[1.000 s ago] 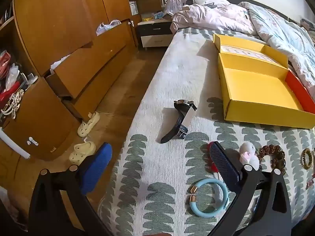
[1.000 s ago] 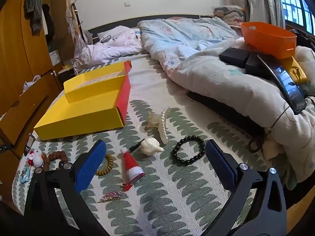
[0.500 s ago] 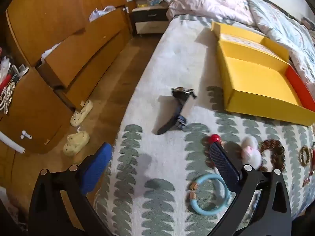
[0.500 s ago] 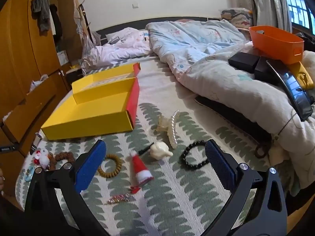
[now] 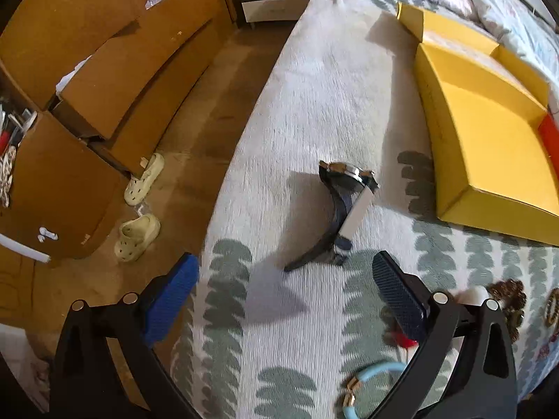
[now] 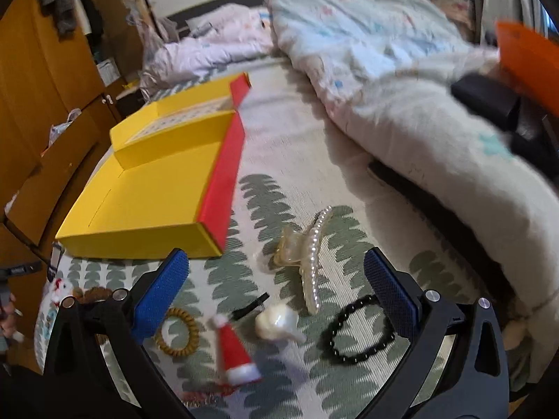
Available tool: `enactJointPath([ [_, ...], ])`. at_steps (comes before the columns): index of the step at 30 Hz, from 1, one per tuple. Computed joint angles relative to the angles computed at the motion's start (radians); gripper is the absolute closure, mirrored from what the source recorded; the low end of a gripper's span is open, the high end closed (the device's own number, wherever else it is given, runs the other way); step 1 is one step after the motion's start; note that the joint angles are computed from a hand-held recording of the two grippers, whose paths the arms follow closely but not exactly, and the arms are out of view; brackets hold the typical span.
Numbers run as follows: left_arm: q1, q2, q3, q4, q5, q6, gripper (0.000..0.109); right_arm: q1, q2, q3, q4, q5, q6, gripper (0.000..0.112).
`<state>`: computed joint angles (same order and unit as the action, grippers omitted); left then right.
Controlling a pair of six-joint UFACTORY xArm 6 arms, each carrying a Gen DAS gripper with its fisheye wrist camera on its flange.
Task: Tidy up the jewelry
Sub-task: 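Move left tool to the black watch while right tool reaches the pearl hair claw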
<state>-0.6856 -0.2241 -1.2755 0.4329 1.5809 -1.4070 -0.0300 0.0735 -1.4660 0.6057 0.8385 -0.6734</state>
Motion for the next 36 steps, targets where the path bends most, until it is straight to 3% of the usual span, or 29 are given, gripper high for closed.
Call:
enactJointPath([
  [2,0.016,0.009,-0.010,0.007,0.017,0.025,0.010,-0.007,0.063,-0.074,-0.025,0.059,0.041,0.012],
  [5,0.054,-0.011,0.020,-0.022,-0.028,0.058,0.010,-0.003,0.117,-0.128,-0.080,0.101,0.073,0.015],
  [13,0.134,-0.013,0.049,-0.094,-0.118,0.163,0.010,0.025,0.147,-0.155,-0.165,0.106,0.100,0.021],
  [36,0.203,0.021,0.102,-0.199,-0.305,0.278,0.010,0.037,0.316,-0.350,-0.270,0.221,0.169,0.027],
])
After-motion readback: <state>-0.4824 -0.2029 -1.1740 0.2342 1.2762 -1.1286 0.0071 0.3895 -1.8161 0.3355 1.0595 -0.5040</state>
